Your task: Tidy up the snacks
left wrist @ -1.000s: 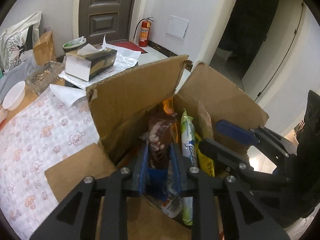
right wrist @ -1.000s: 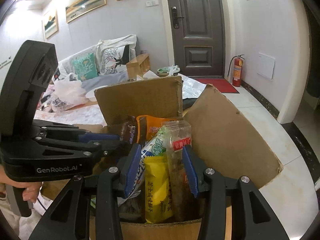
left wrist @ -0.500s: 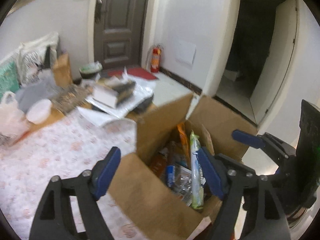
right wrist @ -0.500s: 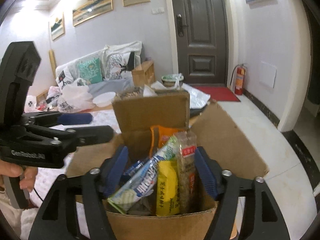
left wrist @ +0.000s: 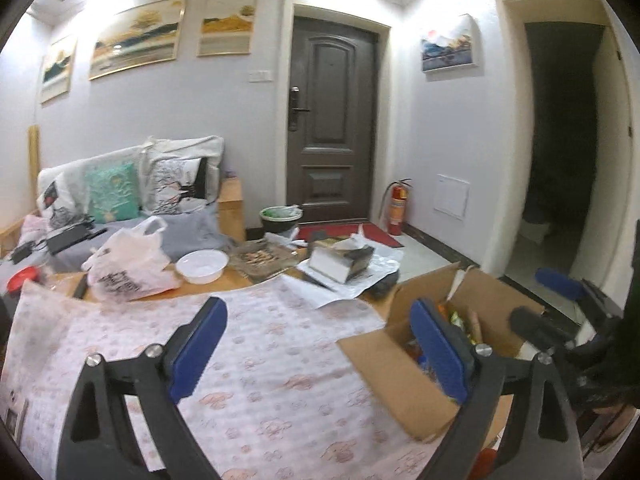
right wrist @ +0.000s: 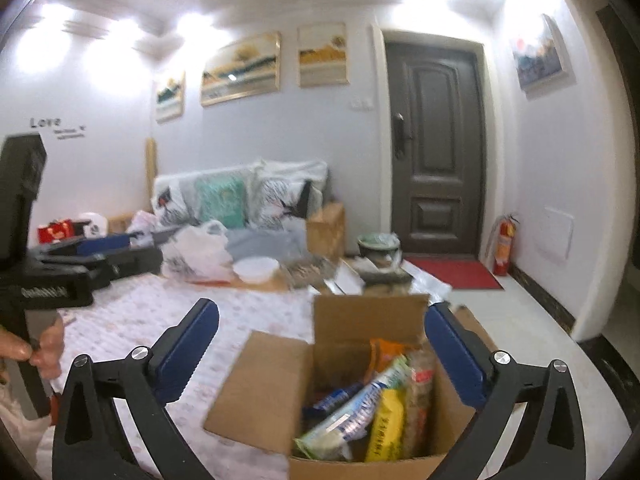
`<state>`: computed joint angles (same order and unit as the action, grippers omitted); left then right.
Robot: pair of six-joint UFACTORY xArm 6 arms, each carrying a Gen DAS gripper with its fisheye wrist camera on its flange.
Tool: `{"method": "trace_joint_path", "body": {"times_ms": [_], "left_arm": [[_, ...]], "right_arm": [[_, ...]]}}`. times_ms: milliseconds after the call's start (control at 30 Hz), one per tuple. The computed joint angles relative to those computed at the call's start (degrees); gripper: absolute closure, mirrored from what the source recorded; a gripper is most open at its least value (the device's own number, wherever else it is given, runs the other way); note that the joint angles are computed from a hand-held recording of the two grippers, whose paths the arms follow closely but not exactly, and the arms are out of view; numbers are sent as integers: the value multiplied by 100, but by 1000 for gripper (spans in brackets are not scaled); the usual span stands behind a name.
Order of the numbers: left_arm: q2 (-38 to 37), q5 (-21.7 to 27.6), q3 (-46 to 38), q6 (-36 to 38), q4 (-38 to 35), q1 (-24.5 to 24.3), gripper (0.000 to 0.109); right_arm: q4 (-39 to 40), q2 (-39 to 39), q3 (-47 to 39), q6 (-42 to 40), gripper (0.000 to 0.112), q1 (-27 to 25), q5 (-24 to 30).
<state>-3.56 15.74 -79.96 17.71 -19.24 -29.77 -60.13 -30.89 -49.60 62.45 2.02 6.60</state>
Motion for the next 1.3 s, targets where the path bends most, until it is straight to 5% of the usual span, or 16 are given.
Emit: {"method": "trace_joint_path", "body": {"times_ms": [167,400,667,1300], "left_arm": [[-56,-231,445,-601,584,147,17],[79,-196,480,-869,778,169,17],[57,-155,462,-569,447,147,17],[66,-143,440,436,-584,61,17]], "right_arm": [[-545,100,26,450,9,33,-160],[-154,204,124,162,9,43,-212],[-682,252,46,668,9,10,-220],[-547,164,123,534,9,53,-126]]}}
